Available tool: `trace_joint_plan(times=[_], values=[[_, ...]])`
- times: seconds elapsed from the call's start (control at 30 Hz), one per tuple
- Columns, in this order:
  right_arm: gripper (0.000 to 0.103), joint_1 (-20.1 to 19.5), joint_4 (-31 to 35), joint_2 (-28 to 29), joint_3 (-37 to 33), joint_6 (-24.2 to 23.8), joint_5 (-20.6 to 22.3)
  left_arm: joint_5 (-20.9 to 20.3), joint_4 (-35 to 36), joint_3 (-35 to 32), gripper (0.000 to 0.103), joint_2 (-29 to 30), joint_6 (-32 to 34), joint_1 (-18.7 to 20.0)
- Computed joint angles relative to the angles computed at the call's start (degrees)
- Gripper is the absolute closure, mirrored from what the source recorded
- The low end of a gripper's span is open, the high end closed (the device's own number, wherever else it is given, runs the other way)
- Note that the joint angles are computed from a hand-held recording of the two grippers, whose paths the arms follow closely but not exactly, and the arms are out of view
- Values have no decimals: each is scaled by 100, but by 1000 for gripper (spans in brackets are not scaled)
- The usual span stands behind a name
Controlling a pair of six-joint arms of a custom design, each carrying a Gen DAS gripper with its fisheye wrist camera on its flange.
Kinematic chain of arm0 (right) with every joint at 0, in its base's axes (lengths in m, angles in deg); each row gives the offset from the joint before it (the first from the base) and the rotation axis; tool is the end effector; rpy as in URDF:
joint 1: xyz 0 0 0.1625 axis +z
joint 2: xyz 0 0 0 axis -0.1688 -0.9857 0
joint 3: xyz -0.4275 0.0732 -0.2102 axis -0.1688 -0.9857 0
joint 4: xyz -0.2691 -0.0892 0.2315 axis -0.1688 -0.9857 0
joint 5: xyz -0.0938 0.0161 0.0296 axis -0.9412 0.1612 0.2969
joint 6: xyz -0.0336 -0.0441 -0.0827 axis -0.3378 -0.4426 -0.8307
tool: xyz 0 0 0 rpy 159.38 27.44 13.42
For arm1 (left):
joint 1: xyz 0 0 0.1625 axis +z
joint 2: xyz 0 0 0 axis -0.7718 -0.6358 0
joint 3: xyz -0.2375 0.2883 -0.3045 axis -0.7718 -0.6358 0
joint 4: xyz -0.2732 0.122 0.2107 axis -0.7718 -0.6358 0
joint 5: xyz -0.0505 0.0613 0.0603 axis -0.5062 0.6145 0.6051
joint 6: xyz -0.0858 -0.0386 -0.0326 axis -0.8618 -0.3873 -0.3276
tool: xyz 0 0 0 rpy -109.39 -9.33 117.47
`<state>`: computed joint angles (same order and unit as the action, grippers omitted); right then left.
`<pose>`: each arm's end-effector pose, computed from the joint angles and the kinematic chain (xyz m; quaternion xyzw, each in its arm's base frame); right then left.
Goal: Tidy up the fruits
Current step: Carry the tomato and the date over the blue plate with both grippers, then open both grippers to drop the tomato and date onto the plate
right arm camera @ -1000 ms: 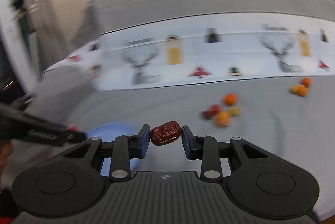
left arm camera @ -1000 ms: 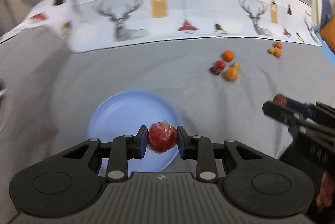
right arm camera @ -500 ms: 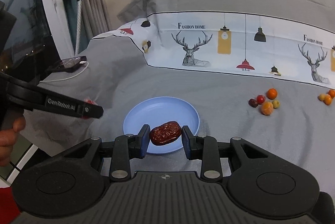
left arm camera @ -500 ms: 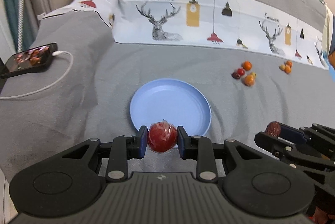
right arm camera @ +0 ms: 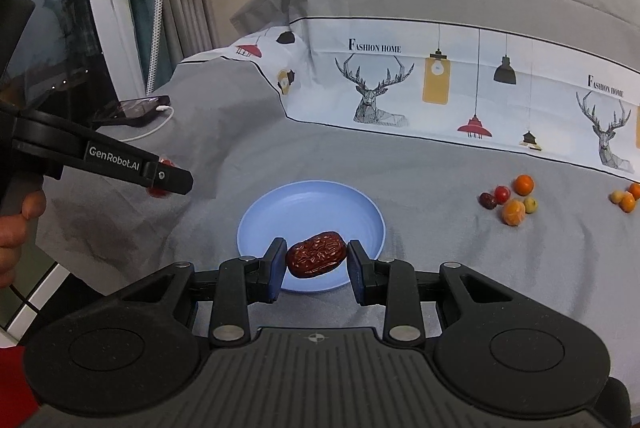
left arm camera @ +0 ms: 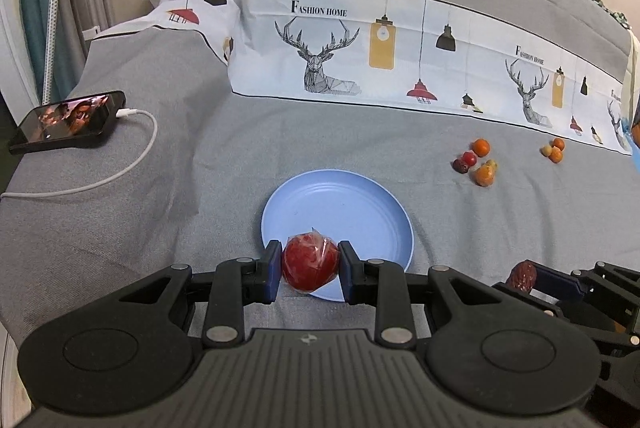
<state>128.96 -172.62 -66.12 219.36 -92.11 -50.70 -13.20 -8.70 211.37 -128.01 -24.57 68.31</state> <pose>0.2726 -0.2875 0.1396 0.3796 -0.8544 0.3142 0.1647 -0.2136 -0.2915 0.2939 0.0492 0.8598 -0.3526 0.3660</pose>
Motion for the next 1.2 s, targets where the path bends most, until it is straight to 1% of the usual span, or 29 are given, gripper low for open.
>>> trace_joint_plan(times=[0.2,0.4,0.47,0.63,0.77,0.9,1.0,1.13,1.17,1.2], values=[[69,-83,282,47,-271,-5,16,99,-399,7,71,100,420,377],[69,-256,657,196,-677,-54,89,202,-1271,29,71,351,1225,920],[69,-343,829,243,-813,-75,107,239,-1599,41,70,481,1551,1120],[69,-577,1201,411,-1158,-188,66,234,-2566,25,70,926,2501,1757],[69,-728,1389,650,-1474,-400,-36,172,-3184,-48,71,1288,3110,2239],[69,-846,1611,867,-1760,-636,-96,199,-3713,-137,71,1637,3679,2649],[69,-909,1827,993,-1956,-761,-145,126,-4111,-181,70,1850,4098,2934],[69,-985,1986,1121,-2095,-881,-98,128,-4416,-200,70,2086,4452,3207],[68,-997,2035,1158,-2143,-931,-104,96,-4521,-198,70,2115,4574,3255],[68,-1012,2124,1179,-2201,-981,-89,55,-4628,-193,61,2138,4704,3291]])
